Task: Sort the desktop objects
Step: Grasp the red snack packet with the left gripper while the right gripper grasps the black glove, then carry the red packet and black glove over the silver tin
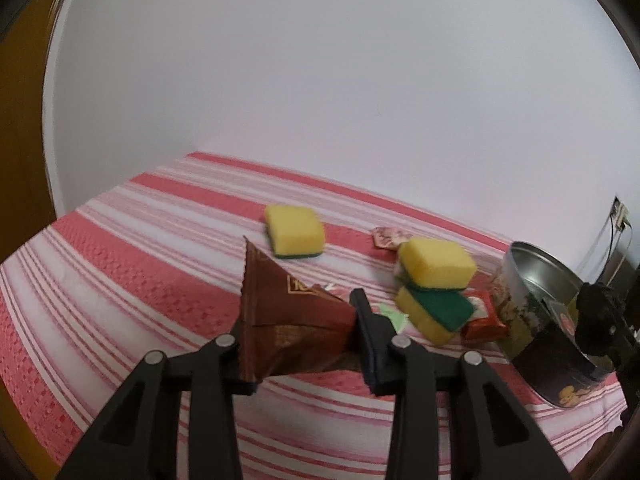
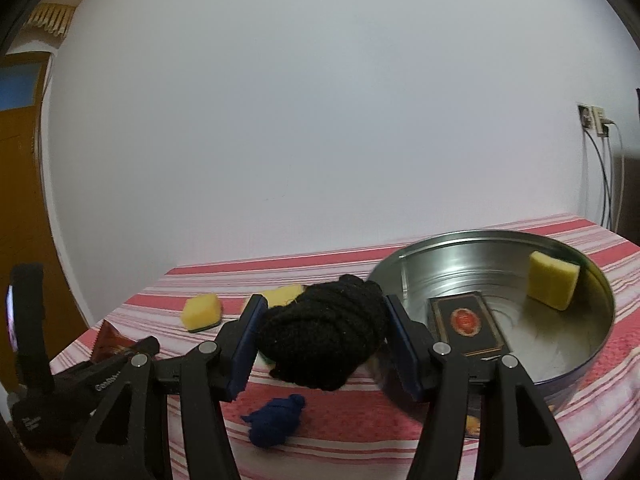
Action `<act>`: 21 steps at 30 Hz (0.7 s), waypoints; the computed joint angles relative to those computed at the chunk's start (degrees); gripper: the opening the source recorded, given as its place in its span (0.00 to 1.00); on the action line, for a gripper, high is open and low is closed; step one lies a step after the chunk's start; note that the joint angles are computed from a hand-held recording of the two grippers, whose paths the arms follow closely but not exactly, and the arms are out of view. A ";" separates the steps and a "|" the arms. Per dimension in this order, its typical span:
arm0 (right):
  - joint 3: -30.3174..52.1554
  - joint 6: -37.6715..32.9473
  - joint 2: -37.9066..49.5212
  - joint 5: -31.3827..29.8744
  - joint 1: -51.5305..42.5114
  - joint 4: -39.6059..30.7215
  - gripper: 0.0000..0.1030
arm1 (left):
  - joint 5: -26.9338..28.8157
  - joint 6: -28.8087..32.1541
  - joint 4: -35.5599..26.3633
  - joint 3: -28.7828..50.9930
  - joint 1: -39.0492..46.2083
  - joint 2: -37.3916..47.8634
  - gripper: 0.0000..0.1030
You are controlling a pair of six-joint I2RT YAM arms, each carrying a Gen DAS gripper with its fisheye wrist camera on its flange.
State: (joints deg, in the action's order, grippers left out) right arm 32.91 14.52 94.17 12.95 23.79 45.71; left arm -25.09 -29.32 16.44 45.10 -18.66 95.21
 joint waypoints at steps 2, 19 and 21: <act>-0.69 0.17 -0.71 -0.04 -1.01 0.05 0.59 | -0.46 0.44 -0.03 0.87 -1.02 0.45 0.35; -6.10 -1.68 -5.41 0.41 -8.79 1.15 0.59 | -1.14 1.88 -2.22 8.10 -9.36 4.45 0.35; -6.65 -1.84 -6.28 0.42 -10.27 0.78 0.59 | -1.45 1.92 -2.82 9.72 -10.49 5.47 0.35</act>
